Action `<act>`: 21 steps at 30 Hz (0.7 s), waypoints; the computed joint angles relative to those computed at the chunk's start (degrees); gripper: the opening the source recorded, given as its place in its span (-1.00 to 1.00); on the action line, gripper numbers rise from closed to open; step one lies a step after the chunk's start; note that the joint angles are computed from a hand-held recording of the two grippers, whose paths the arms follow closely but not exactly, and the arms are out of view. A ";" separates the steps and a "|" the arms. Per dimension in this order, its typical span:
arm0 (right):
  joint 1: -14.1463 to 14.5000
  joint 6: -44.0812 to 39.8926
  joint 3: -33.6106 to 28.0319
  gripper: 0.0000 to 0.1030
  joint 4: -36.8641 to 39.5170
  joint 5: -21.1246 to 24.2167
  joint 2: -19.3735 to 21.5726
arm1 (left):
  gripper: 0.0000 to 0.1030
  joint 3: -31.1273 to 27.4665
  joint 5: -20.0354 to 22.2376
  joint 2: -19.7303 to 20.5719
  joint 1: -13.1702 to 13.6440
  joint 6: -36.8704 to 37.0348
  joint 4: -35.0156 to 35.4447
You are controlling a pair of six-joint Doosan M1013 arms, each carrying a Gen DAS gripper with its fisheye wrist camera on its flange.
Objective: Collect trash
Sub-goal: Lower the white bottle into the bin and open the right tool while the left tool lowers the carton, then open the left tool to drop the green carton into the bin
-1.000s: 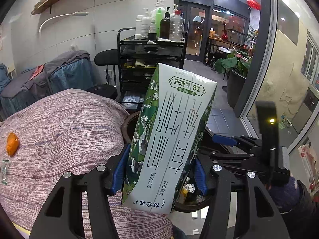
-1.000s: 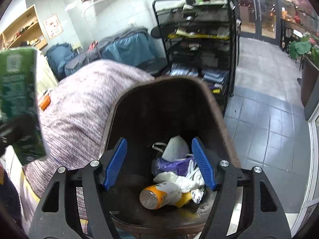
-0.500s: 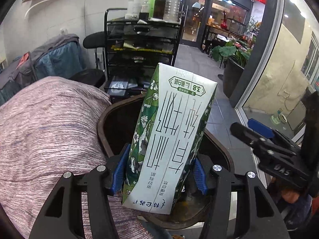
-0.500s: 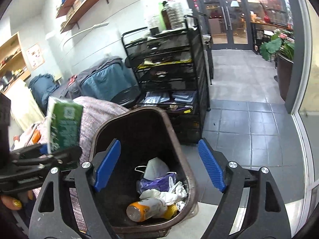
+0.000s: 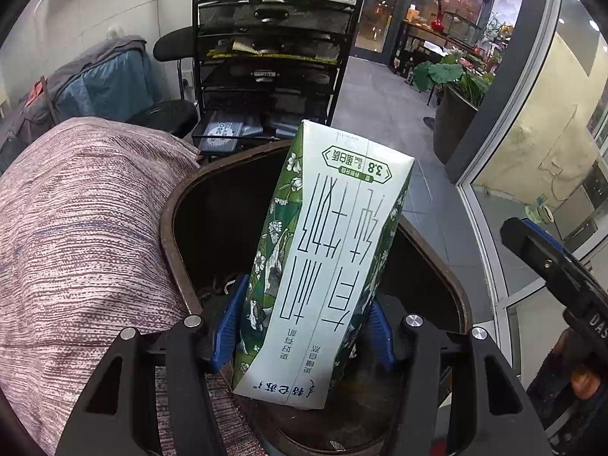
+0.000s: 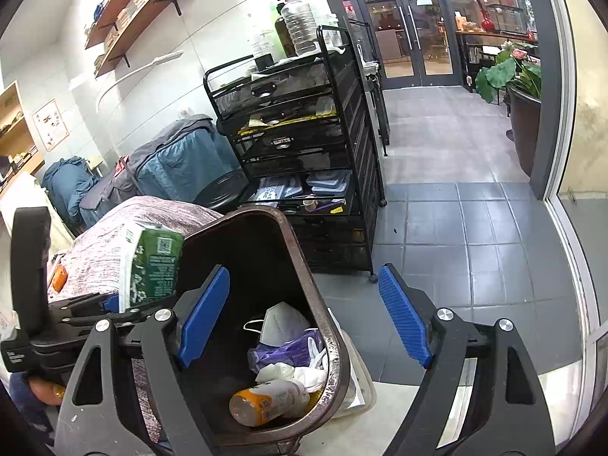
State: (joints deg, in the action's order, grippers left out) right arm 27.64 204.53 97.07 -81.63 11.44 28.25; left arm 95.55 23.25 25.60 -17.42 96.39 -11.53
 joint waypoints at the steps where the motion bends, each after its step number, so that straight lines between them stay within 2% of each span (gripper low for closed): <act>1: -0.03 0.47 0.05 0.56 -0.36 0.02 -0.03 | 0.09 -0.15 0.26 0.19 0.00 -0.04 0.12; 7: -0.06 -0.64 -0.10 0.64 1.15 0.37 0.06 | 0.14 -0.83 1.84 0.93 -0.44 -1.20 2.82; 9: -0.11 0.20 0.01 0.65 0.67 0.40 0.01 | 0.51 -0.69 1.63 0.88 -0.72 -2.30 4.50; 11: -0.08 1.73 0.12 0.65 -0.60 0.68 -0.06 | 0.74 -0.17 0.54 0.46 -0.85 -3.21 5.44; 12: -0.09 2.95 0.22 0.65 -1.73 0.74 -0.16 | 0.78 -0.09 0.20 0.33 -0.77 -3.18 5.11; 16: 0.05 7.41 0.53 0.66 -6.10 1.12 -0.46 | 0.82 0.81 -1.58 -0.87 -0.29 -2.55 3.19; 21: 0.22 11.99 0.53 0.68 -10.76 0.18 -0.61 | 0.88 2.74 -6.12 -3.19 -0.91 -10.45 12.57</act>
